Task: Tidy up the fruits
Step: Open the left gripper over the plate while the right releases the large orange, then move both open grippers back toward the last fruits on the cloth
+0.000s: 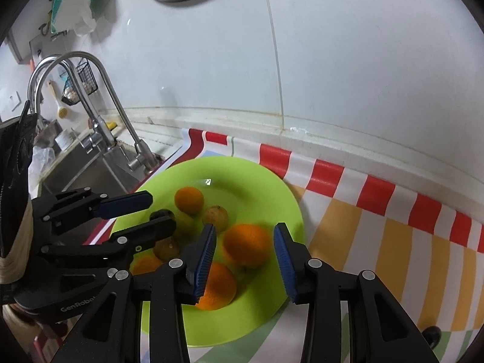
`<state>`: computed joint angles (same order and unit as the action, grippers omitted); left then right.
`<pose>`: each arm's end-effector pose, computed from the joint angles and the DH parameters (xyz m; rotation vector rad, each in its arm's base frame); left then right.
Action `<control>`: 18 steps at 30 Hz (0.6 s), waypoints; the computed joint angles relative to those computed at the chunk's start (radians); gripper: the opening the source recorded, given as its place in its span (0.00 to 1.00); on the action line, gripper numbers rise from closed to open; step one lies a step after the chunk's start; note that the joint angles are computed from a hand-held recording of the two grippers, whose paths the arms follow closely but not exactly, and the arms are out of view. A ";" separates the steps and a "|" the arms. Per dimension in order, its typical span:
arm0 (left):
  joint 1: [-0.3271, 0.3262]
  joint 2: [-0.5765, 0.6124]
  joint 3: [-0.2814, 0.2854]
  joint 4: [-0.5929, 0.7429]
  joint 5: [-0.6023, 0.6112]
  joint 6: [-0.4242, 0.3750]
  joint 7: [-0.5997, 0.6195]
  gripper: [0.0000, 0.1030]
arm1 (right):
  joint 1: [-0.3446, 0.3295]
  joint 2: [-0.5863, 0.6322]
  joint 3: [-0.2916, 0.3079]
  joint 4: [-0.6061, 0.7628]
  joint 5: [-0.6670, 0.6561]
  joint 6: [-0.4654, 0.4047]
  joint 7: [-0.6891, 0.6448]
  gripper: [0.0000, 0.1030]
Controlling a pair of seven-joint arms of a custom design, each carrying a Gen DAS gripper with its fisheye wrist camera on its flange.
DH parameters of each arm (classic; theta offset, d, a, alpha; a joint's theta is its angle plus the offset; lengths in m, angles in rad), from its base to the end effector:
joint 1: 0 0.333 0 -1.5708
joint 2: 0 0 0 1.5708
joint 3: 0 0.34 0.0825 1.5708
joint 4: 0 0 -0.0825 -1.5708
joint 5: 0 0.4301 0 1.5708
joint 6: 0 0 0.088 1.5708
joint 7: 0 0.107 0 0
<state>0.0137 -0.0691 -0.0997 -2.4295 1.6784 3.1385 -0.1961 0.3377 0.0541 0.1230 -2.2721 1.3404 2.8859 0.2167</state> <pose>0.4798 -0.1288 0.3470 -1.7828 1.7807 -0.7866 0.5368 0.2030 0.3565 -2.0794 1.1258 -0.2472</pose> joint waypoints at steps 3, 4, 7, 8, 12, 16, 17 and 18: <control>-0.006 -0.045 -0.008 -0.035 -0.037 -0.032 0.008 0.36 | 0.004 -0.024 0.001 -0.018 0.034 0.019 -0.031 0.40; -0.007 -0.058 -0.012 -0.047 -0.063 -0.041 0.026 0.36 | 0.005 -0.036 0.000 -0.026 0.046 0.021 -0.041 0.40; -0.007 -0.098 -0.024 -0.072 -0.086 -0.053 0.023 0.36 | 0.011 -0.074 -0.007 -0.053 0.082 0.025 -0.075 0.40; -0.008 -0.115 -0.029 -0.079 -0.078 -0.055 0.009 0.36 | 0.013 -0.084 -0.010 -0.059 0.096 0.025 -0.089 0.40; -0.017 -0.183 -0.049 -0.111 -0.060 -0.087 -0.039 0.36 | 0.025 -0.148 -0.024 -0.098 0.166 0.036 -0.147 0.40; -0.039 -0.236 -0.059 -0.129 0.001 -0.103 -0.135 0.37 | 0.034 -0.215 -0.037 -0.140 0.226 0.052 -0.208 0.40; -0.048 -0.248 -0.061 -0.134 0.004 -0.108 -0.145 0.38 | 0.035 -0.234 -0.041 -0.152 0.241 0.055 -0.222 0.42; -0.056 -0.263 -0.065 -0.141 -0.010 -0.117 -0.144 0.40 | 0.034 -0.250 -0.046 -0.162 0.248 0.055 -0.231 0.47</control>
<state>-0.0421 -0.3324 -0.1644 -2.5709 1.6687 3.0214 -0.3402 0.3721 -0.1958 0.0773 -2.4342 1.5887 2.9411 -0.0140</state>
